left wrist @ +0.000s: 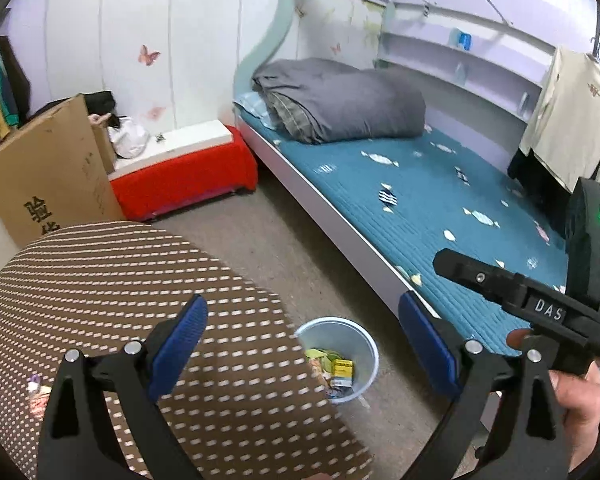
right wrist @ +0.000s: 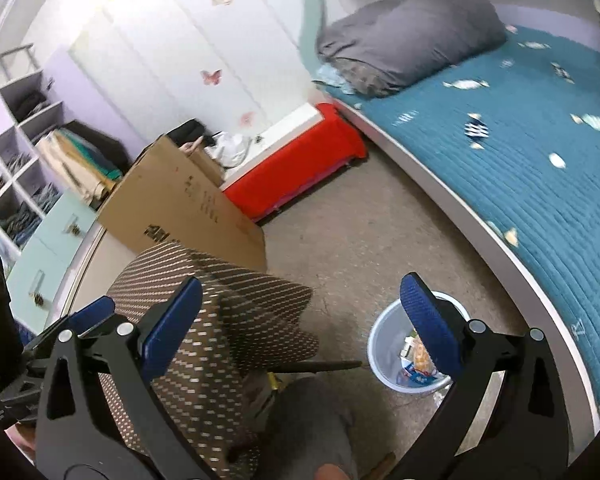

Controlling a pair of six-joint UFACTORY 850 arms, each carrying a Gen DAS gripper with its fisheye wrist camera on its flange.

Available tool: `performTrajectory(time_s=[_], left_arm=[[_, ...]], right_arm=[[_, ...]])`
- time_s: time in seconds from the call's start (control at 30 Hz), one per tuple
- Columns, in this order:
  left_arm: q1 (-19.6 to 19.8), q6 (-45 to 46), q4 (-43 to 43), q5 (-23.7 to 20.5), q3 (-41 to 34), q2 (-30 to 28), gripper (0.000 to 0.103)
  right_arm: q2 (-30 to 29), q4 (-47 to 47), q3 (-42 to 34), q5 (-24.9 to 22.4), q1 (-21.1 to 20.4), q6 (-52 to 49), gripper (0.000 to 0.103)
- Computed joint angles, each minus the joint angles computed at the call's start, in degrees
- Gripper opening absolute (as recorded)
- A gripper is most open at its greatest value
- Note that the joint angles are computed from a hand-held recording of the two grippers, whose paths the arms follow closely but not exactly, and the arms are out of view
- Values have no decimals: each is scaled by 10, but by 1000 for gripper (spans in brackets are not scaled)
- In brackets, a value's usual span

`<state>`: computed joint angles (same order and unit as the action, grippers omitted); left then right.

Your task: Collect trash

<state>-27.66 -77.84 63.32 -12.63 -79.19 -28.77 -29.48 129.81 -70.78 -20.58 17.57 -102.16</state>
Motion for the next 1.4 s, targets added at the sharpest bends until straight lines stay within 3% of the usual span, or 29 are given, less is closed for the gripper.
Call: performTrajectory(time_s=[0.33, 0.6, 0.77, 1.1, 1.23, 1.3, 1.33, 1.4], left_arm=[[43, -264, 252, -28, 131, 106, 94], [98, -354, 322, -39, 224, 169, 95], [131, -384, 362, -58, 271, 199, 95], [194, -450, 407, -63, 341, 231, 95], [213, -486, 424, -51, 356, 232, 95], [219, -498, 432, -44, 360, 231, 95], [219, -494, 426, -43, 359, 228, 95], [223, -517, 449, -33, 364, 232, 95]], right_arm=[[-18, -177, -71, 20, 77, 76, 97], [-66, -404, -150, 35, 136, 244, 97], [-103, -610, -210, 29, 171, 394, 97], [-177, -831, -318, 7, 222, 500, 96], [-217, -940, -379, -25, 242, 541, 84], [-241, -986, -415, -43, 249, 563, 72], [-257, -995, -439, -62, 251, 566, 59], [-268, -988, -455, -64, 252, 557, 53]])
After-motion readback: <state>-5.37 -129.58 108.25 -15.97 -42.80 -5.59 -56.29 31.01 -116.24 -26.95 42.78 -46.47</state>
